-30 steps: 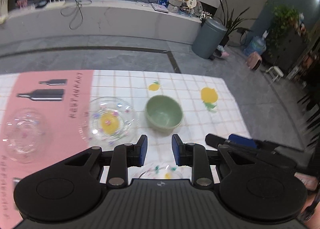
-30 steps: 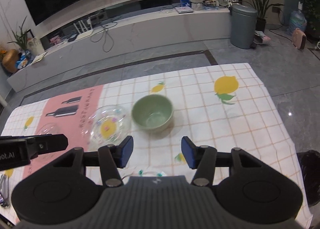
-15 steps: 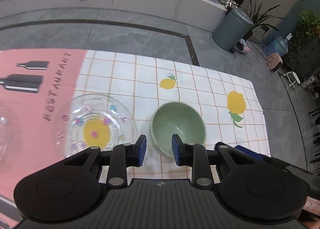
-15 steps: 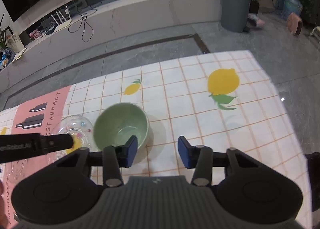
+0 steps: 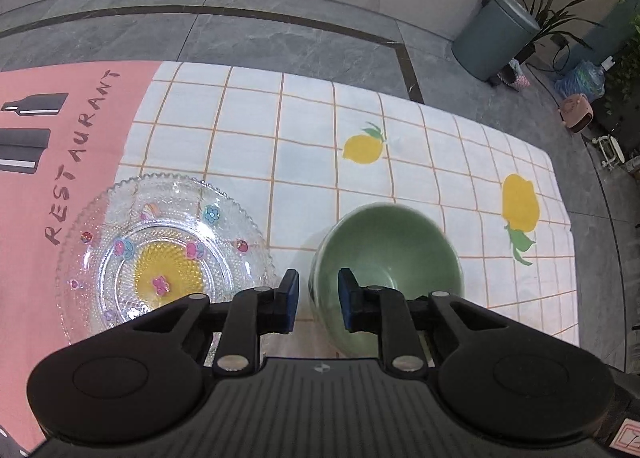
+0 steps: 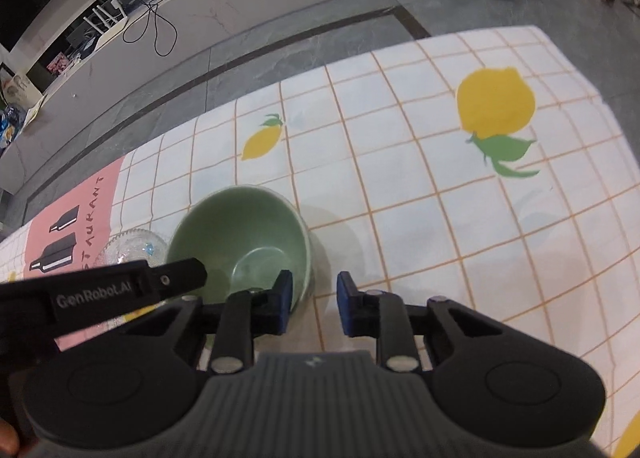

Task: Organize plates and bowls
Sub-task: 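Move both tools to the sage-green bowl and grasp its rim, then lift the green bowl with both tools toward the nested steel bowls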

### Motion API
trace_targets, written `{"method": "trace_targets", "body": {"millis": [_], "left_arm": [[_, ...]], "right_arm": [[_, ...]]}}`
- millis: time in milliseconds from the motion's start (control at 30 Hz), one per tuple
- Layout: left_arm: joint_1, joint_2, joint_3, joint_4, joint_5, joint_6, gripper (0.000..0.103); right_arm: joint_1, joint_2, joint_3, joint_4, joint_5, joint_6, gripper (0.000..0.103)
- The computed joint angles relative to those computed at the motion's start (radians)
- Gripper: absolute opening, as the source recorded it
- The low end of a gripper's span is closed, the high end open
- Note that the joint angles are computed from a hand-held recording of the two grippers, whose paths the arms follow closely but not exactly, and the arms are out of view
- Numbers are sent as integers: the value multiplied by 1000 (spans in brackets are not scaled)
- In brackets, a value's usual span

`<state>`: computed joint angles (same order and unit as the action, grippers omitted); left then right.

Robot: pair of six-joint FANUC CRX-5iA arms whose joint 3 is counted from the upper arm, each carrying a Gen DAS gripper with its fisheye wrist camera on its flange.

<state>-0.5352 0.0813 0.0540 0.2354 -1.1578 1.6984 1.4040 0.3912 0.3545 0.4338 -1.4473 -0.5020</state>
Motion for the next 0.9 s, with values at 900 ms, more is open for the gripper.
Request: {"method": "trace_targets", "body": {"millis": [900], "left_arm": [[-66, -91, 109, -118, -192, 96, 8]], "right_arm": [[70, 25, 159, 12, -123, 4, 7]]}}
